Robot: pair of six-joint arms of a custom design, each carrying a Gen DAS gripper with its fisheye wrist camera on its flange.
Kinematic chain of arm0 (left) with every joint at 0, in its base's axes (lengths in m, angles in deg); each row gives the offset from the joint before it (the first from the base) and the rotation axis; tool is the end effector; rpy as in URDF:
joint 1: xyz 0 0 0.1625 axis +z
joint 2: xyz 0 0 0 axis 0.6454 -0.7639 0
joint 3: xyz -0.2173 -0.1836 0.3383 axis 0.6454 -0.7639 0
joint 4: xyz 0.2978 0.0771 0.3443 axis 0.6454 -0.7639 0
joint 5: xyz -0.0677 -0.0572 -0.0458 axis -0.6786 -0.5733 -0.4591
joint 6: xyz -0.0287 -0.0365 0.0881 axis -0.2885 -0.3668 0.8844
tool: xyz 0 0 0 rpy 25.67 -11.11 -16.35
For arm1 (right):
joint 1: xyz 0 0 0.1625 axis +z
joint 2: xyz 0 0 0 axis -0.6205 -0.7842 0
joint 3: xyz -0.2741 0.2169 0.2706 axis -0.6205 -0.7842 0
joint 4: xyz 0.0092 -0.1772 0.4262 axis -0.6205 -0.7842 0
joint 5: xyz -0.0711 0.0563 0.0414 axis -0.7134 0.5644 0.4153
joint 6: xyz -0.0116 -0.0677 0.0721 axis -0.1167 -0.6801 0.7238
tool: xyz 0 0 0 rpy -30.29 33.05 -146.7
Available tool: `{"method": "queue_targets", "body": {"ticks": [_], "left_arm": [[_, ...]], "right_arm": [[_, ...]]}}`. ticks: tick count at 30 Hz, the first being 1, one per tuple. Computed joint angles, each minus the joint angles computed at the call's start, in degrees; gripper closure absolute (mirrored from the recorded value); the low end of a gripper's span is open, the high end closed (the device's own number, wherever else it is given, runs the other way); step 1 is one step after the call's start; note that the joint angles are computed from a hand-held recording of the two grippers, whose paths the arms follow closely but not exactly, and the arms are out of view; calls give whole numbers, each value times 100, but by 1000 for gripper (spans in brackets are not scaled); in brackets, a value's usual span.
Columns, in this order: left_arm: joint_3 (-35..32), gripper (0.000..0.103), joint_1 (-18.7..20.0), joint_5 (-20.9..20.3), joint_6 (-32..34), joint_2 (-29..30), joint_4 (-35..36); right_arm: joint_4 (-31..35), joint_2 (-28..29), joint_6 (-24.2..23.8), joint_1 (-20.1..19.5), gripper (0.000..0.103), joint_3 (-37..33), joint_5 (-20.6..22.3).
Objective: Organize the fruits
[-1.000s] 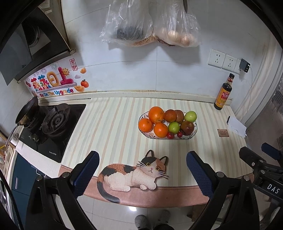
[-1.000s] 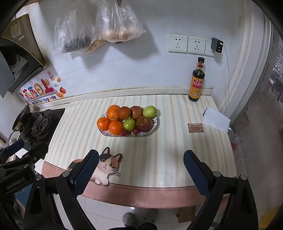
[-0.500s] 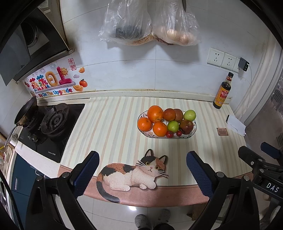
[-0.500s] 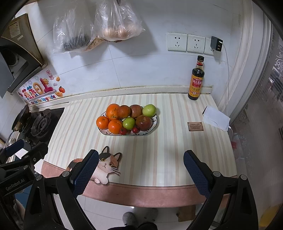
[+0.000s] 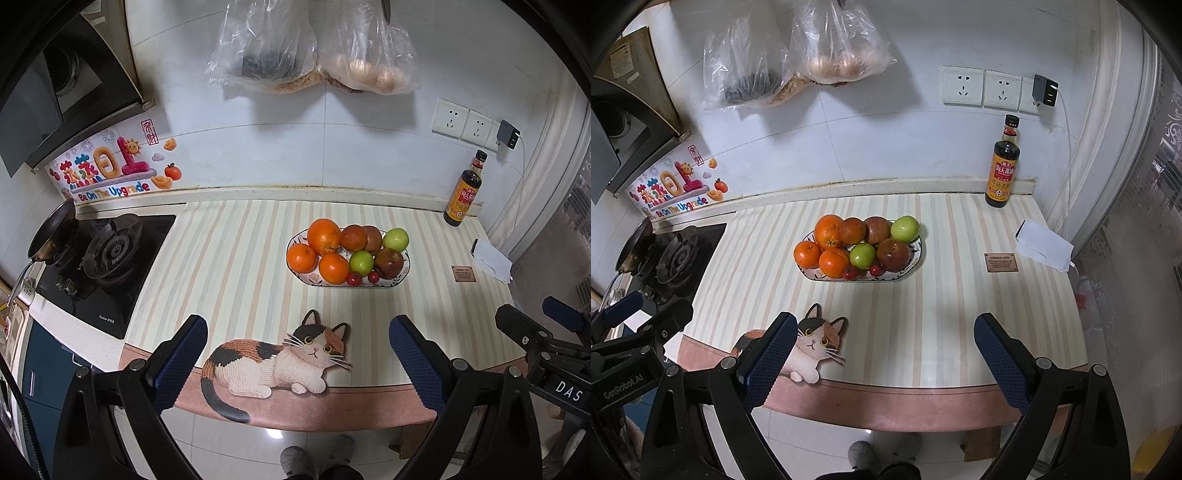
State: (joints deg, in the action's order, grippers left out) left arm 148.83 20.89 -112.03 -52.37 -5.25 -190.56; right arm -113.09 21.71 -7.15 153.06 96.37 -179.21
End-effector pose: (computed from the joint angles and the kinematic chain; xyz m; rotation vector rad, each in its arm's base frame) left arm -0.1875 -0.7980 0.4033 -0.0146 2.1296 -0.8461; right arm 0.4755 -0.8564 0.1453 0.5678 -2.4463 0.5479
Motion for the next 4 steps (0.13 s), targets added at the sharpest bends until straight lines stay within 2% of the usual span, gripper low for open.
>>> {"method": "queue_targets", "body": {"ticks": [4], "left_arm": [[26,2,-9,34,59,-2,-110]], "right_arm": [[-24,6,-8,13,4,8,-2]]}}
